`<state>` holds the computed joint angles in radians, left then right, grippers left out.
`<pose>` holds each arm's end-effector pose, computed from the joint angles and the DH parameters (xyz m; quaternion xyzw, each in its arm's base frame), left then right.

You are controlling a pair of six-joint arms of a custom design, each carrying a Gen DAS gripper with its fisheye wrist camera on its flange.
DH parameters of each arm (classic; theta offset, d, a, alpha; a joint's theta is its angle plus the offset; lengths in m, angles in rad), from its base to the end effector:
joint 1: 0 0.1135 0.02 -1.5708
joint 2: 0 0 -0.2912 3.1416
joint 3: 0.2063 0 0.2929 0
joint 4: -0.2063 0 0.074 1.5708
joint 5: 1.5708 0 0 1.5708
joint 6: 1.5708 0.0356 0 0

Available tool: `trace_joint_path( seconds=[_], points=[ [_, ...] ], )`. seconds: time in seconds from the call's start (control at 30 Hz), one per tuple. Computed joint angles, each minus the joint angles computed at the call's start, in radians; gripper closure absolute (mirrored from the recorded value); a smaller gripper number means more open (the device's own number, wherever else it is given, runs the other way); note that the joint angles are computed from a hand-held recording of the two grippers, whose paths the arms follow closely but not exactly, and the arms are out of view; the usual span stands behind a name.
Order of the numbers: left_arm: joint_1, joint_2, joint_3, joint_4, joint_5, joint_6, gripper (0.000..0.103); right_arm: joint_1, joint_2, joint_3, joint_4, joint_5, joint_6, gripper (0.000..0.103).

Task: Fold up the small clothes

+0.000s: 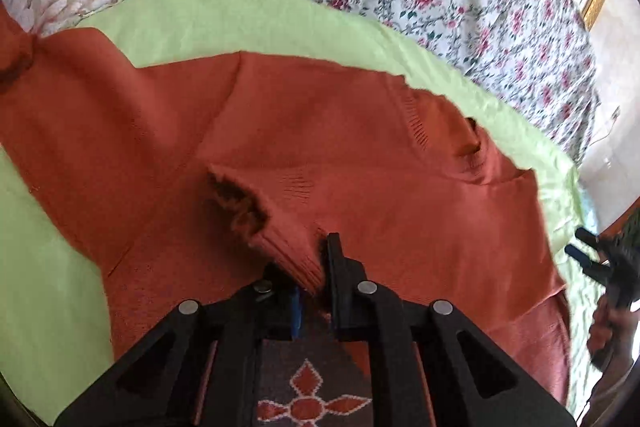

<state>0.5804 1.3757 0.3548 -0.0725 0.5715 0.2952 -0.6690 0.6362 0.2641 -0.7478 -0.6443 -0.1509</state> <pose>0.1881 0.1003 0.0938 -0.0665 0.9323 -0.1519 0.3216 0.1068 -0.0572 0.1460 0.1684 0.9118 0.1985 0.3175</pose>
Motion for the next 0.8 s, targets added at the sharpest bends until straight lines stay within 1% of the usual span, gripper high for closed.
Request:
trace_joint_path(
  seconds=[0.03,0.07,0.1,0.2,0.23,0.27,0.3,0.33,0.37,0.4,0.43,0.47,0.53,0.57,0.6,0.67,0.7,0.73,0.77,0.8],
  points=[
    [0.005,-0.001,-0.002,-0.003,-0.004,0.008,0.095,0.032,0.040,0.003,0.046,0.020,0.025,0.035],
    [0.008,0.008,-0.004,0.002,-0.008,0.013,0.095,0.077,0.108,0.001,0.120,0.053,0.048,0.035],
    [0.009,0.016,-0.004,0.002,-0.011,0.017,0.095,0.161,0.187,0.001,0.212,0.121,0.101,0.035],
    [-0.005,0.016,-0.020,0.020,-0.034,0.019,0.096,0.291,0.346,0.000,0.357,0.229,0.158,0.035],
    [-0.016,-0.002,-0.029,0.019,-0.035,0.018,0.097,0.329,0.349,-0.002,0.365,0.263,0.147,0.046],
    [-0.023,-0.028,-0.036,0.008,-0.026,0.018,0.097,0.353,0.329,-0.003,0.356,0.293,0.143,0.090],
    [-0.031,-0.055,-0.042,-0.002,-0.008,0.015,0.097,0.326,0.258,0.002,0.300,0.291,0.131,0.092],
    [-0.045,-0.079,-0.050,0.000,0.003,0.004,0.097,0.282,0.209,0.004,0.270,0.263,0.113,0.093],
    [-0.070,-0.085,-0.056,0.023,-0.010,-0.019,0.097,0.224,0.179,0.011,0.238,0.233,0.083,0.093],
    [-0.106,-0.078,-0.060,0.050,-0.041,-0.044,0.097,0.171,0.197,0.014,0.236,0.222,0.053,0.093],
    [-0.123,-0.063,-0.059,0.066,-0.064,-0.051,0.097,0.163,0.231,0.014,0.262,0.232,0.050,0.094],
    [-0.137,-0.049,-0.063,0.088,-0.085,-0.057,0.097,0.168,0.265,0.002,0.303,0.280,0.052,0.101],
    [-0.127,-0.046,-0.066,0.081,-0.104,-0.035,0.095,0.143,0.325,-0.009,0.353,0.334,0.046,0.102],
    [-0.112,-0.049,-0.067,0.070,-0.095,-0.021,0.093,0.095,0.293,-0.011,0.317,0.295,0.024,0.102],
    [-0.089,-0.050,-0.066,0.058,-0.080,-0.003,0.091,0.083,0.229,-0.015,0.274,0.272,0.024,0.102],
    [-0.053,-0.037,-0.065,0.044,-0.065,0.022,0.089,0.130,0.065,-0.024,0.178,0.239,0.035,0.100],
    [-0.042,-0.028,-0.064,0.041,-0.060,0.031,0.089,0.207,0.000,-0.028,0.143,0.232,0.055,0.100],
    [-0.037,-0.027,-0.067,0.043,-0.063,0.033,0.089,0.275,-0.015,-0.031,0.139,0.235,0.082,0.096],
    [-0.027,-0.033,-0.073,0.047,-0.067,0.037,0.089,0.353,0.003,-0.034,0.154,0.244,0.119,0.086],
    [-0.015,-0.039,-0.075,0.044,-0.065,0.044,0.089,0.421,0.052,-0.046,0.196,0.277,0.163,0.080]
  ],
)
